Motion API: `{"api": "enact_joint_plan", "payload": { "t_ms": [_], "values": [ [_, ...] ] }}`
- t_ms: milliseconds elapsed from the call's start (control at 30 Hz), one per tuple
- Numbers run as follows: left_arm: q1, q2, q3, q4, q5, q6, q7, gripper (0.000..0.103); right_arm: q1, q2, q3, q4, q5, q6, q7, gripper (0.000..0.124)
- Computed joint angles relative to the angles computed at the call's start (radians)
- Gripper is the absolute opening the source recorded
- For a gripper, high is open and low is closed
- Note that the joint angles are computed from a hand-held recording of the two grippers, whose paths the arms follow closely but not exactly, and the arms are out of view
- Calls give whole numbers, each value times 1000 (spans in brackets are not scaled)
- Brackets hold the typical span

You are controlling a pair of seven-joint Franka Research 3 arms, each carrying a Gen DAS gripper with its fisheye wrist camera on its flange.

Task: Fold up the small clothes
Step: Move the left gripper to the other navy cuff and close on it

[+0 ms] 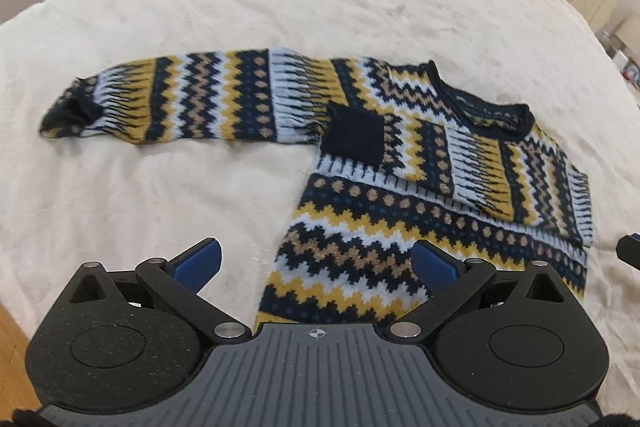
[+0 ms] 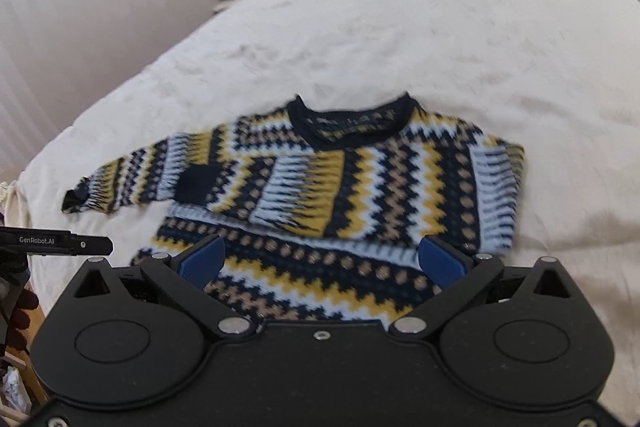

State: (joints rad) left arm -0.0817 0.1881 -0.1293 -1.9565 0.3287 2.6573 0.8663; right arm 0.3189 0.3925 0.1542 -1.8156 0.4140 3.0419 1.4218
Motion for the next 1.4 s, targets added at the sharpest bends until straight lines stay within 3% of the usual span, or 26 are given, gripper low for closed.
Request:
{"api": "enact_joint_plan", "payload": {
  "t_ms": [67,233,333,433,500,633,700,867,1167,1300,1400],
  "values": [
    [-4,-21,8,-17,27,7,-20,103,-22,2,35,-5,21,34,-37,103],
    [4,-52,23,-42,100,29,-47,103,18,5,11,-1,10,89,-7,103],
    [21,-54,33,-43,124,39,-52,103,-48,15,103,14,45,104,-55,103],
    [48,-40,45,-34,129,38,-18,103,-21,27,98,26,39,151,-62,103],
    [74,-29,52,-30,116,47,32,103,59,35,20,46,17,148,-14,103],
    [128,-5,72,-15,92,59,144,103,327,66,-273,107,-86,70,223,103],
    [153,5,86,-10,91,72,184,103,410,86,-362,136,-134,37,332,103],
    [212,48,111,27,77,75,299,103,553,147,-514,222,-254,-50,559,103],
    [292,164,134,137,60,49,475,103,617,250,-562,403,-397,-184,808,103],
    [318,212,129,186,27,75,548,103,607,282,-539,474,-445,-237,870,103],
    [316,241,155,219,16,87,498,103,584,309,-503,537,-474,-285,894,103]
  ]
}}
